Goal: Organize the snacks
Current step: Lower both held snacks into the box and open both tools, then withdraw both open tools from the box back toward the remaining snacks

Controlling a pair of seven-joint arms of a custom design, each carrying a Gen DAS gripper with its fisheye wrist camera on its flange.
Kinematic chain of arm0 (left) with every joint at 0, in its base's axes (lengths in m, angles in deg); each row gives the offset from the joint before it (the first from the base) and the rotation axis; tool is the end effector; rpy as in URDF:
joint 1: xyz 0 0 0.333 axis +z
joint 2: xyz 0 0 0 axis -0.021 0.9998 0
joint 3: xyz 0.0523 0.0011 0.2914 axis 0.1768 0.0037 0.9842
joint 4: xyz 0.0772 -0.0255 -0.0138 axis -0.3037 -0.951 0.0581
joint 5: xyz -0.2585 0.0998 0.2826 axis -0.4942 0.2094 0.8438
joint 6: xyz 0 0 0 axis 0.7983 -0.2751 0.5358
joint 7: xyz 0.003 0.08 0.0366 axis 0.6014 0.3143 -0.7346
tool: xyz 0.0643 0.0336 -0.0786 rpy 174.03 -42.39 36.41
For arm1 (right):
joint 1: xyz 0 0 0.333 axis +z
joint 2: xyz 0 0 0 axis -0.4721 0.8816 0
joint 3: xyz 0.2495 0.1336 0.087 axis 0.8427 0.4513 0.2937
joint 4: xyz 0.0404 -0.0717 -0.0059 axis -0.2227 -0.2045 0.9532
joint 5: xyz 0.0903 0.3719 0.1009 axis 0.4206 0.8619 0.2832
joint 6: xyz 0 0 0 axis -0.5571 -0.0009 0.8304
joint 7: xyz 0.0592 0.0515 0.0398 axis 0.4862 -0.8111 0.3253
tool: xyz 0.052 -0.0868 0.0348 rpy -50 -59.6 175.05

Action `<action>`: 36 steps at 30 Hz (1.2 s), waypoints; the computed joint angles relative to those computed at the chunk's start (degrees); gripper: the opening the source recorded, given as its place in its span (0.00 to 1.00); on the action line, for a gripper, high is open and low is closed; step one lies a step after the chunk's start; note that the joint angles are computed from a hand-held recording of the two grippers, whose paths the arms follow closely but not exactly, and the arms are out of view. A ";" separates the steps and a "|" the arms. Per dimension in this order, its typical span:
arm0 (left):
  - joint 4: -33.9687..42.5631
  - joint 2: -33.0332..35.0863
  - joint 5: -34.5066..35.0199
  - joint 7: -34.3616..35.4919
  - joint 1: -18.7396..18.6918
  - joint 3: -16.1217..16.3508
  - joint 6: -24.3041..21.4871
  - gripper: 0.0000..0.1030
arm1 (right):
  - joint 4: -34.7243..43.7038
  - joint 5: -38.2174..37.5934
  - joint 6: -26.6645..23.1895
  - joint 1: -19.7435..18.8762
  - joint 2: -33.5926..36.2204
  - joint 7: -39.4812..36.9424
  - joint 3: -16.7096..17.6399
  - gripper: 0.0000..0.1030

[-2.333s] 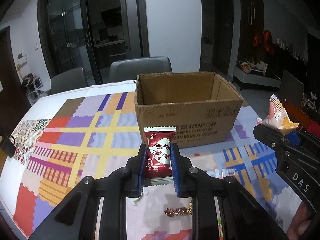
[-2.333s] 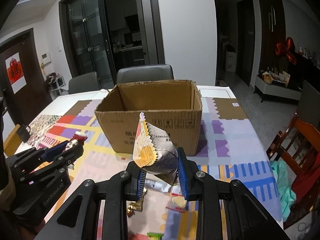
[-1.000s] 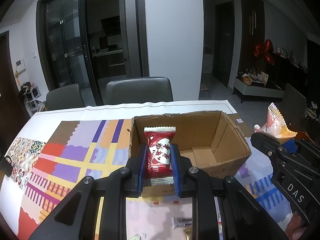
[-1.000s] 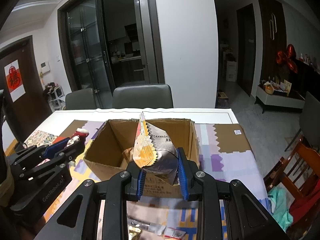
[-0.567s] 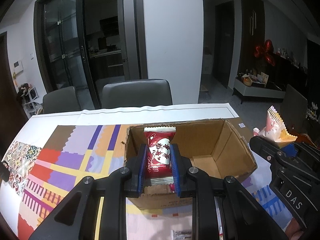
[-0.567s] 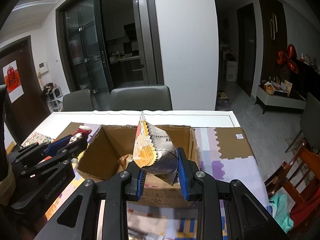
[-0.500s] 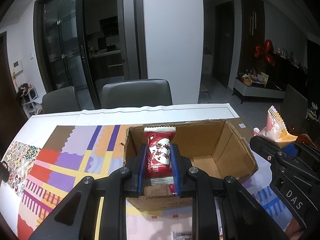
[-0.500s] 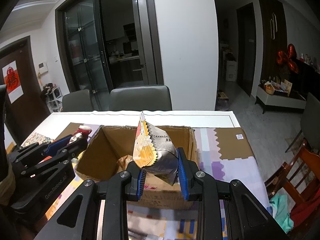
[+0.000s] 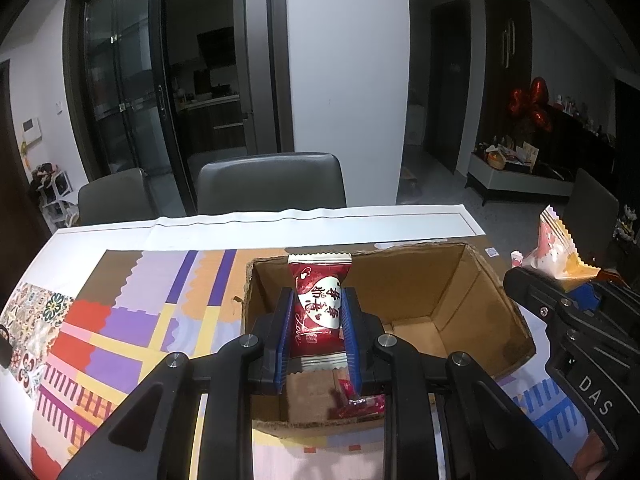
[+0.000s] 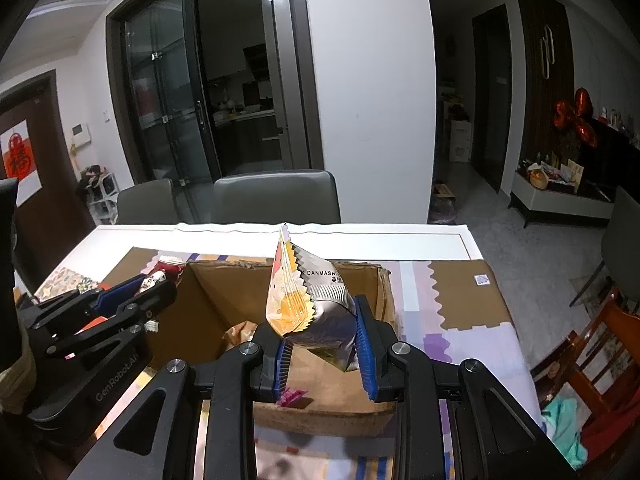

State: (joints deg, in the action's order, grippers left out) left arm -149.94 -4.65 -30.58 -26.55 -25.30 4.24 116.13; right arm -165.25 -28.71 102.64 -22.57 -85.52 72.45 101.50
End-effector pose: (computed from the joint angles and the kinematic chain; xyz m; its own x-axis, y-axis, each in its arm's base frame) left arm 0.4814 -0.4030 0.4970 -0.1225 -0.9922 -0.0245 -0.6093 0.0947 -0.7873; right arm 0.4662 0.2457 0.4980 0.0803 -0.9932 -0.0848 -0.5722 0.0237 -0.8197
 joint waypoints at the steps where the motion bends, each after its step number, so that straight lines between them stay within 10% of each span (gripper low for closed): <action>1: 0.11 0.20 0.02 -0.05 0.01 0.03 0.05 0.23 | 0.29 0.25 -0.04 0.08 0.42 -0.26 -0.10 0.29; 16: 1.22 2.11 -0.38 0.64 -0.36 1.05 0.06 0.24 | 2.72 -0.20 -1.70 3.11 3.82 -1.52 -2.77 0.29; 19: 1.14 2.06 0.46 0.03 -0.52 1.10 -0.23 0.38 | 3.12 -0.68 -2.67 3.86 4.13 -1.24 -3.28 0.30; 25: 0.24 1.09 2.07 -1.90 -0.42 1.00 -1.56 0.51 | 3.50 -1.74 -4.20 5.01 4.18 -0.36 -4.05 0.56; 36: -1.31 -1.02 3.15 -3.24 0.17 0.05 -2.14 0.57 | 2.63 -3.58 -5.06 4.96 2.46 2.14 -3.81 0.62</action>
